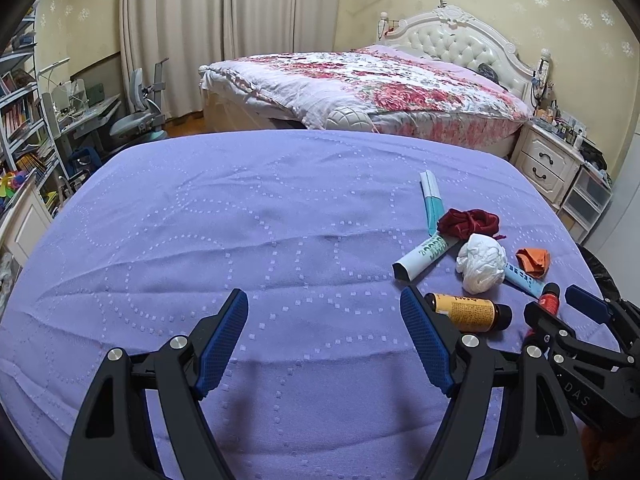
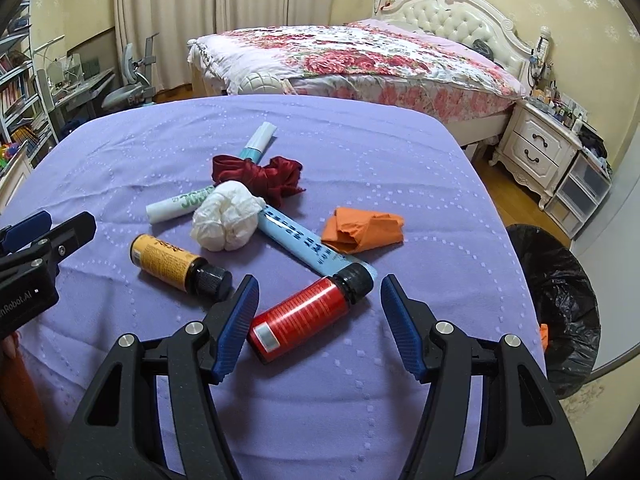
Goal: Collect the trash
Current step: 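Lower the right gripper around the red bottle and close it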
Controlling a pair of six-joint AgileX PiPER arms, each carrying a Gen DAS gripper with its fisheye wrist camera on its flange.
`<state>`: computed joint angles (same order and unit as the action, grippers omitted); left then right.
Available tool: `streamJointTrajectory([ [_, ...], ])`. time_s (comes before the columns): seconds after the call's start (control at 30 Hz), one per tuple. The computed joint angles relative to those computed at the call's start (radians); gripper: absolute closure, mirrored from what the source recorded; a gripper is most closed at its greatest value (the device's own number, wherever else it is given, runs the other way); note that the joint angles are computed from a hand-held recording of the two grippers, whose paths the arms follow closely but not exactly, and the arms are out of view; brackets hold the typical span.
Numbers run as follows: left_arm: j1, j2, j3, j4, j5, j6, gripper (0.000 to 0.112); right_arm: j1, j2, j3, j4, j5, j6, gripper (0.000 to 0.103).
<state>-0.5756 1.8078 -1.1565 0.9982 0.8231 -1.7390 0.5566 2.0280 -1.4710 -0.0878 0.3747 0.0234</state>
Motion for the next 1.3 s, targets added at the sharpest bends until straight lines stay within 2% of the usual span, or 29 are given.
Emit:
streamJointTrajectory([
  [0.4,-0.040,0.029,-0.036,-0.012,-0.002,0.004,0.036,-0.063,-0.049,0.092,0.077,-0.044,-0.069,0.040],
  [0.97,-0.053,0.036,-0.042,-0.020,-0.011,-0.005,0.036,-0.073,-0.094,0.163,0.073,-0.061,-0.065,0.040],
  [1.07,-0.053,0.038,-0.043,-0.023,-0.016,-0.002,0.036,-0.077,-0.102,0.184,0.112,-0.065,-0.105,0.047],
  [1.13,-0.056,0.041,-0.048,-0.025,-0.015,0.001,0.036,-0.081,-0.103,0.184,0.156,-0.055,-0.149,0.058],
  [1.3,-0.056,0.048,-0.058,-0.030,-0.018,0.013,0.036,-0.094,-0.097,0.176,0.284,-0.029,-0.275,0.078],
])
